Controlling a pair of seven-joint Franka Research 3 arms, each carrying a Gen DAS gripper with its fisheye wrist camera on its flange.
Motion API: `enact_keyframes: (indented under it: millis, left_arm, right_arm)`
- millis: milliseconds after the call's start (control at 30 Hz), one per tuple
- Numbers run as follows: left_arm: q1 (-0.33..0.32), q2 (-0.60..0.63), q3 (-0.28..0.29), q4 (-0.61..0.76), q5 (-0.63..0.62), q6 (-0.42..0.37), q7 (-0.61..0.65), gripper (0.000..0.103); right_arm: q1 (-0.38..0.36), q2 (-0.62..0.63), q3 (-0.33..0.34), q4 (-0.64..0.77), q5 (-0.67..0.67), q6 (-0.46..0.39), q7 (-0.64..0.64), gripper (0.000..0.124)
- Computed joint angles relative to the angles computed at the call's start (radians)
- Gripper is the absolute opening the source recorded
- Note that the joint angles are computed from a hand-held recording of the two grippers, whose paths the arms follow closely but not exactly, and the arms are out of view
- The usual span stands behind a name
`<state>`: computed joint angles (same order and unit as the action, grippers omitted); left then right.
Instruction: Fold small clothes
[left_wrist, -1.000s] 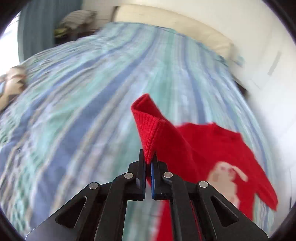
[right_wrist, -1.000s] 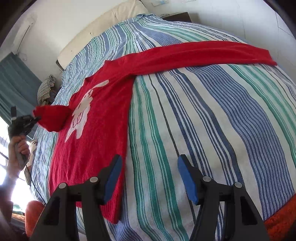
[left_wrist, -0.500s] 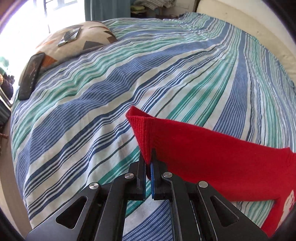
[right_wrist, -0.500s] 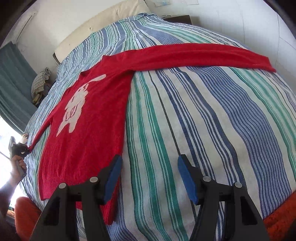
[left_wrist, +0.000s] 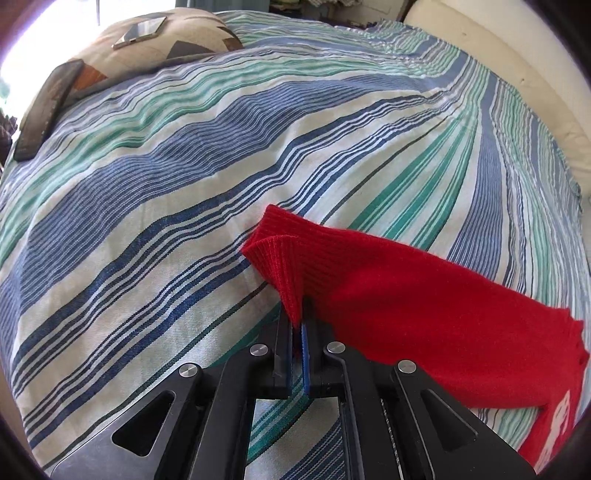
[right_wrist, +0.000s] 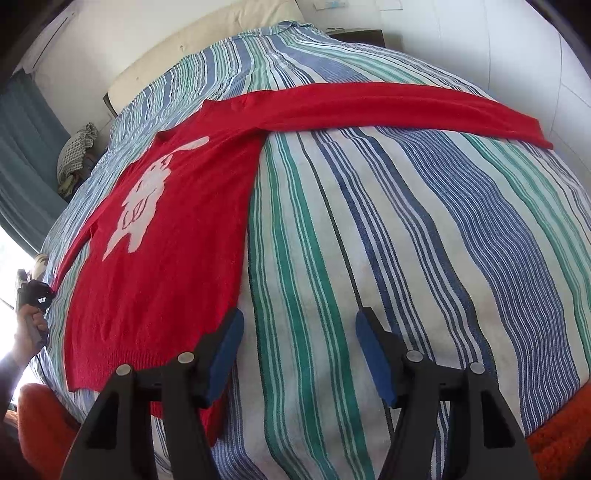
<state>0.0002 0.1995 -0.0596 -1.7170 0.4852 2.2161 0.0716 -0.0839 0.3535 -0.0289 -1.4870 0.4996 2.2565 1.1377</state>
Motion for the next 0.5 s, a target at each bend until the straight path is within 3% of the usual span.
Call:
enact_keyframes:
  millis: [200,333,400,500]
  left_arm:
    - [0.051,-0.116,0.013,-0.227,-0.057,0.320,-0.084,0.007]
    - [0.079,-0.202,0.015,-0.366,-0.111,0.482,-0.162,0.011]
    - [0.091,-0.247,0.011,-0.416,-0.106,0.500,-0.226,0.014]
    - [0.100,-0.276,-0.001,-0.409,-0.120,0.414,-0.222,0.015]
  right_arm:
    - [0.003,-0.004,0.000,-0.009,-0.005,0.006,-0.001,0.065]
    - [0.000,-0.003,0.001,-0.007,0.005,0.002,0.001,0.065]
    - [-0.003,-0.002,0.003,-0.005,0.014,-0.003,0.000,0.065]
    - [-0.010,-0.003,0.004,-0.004,0.030,-0.010,-0.004,0.065]
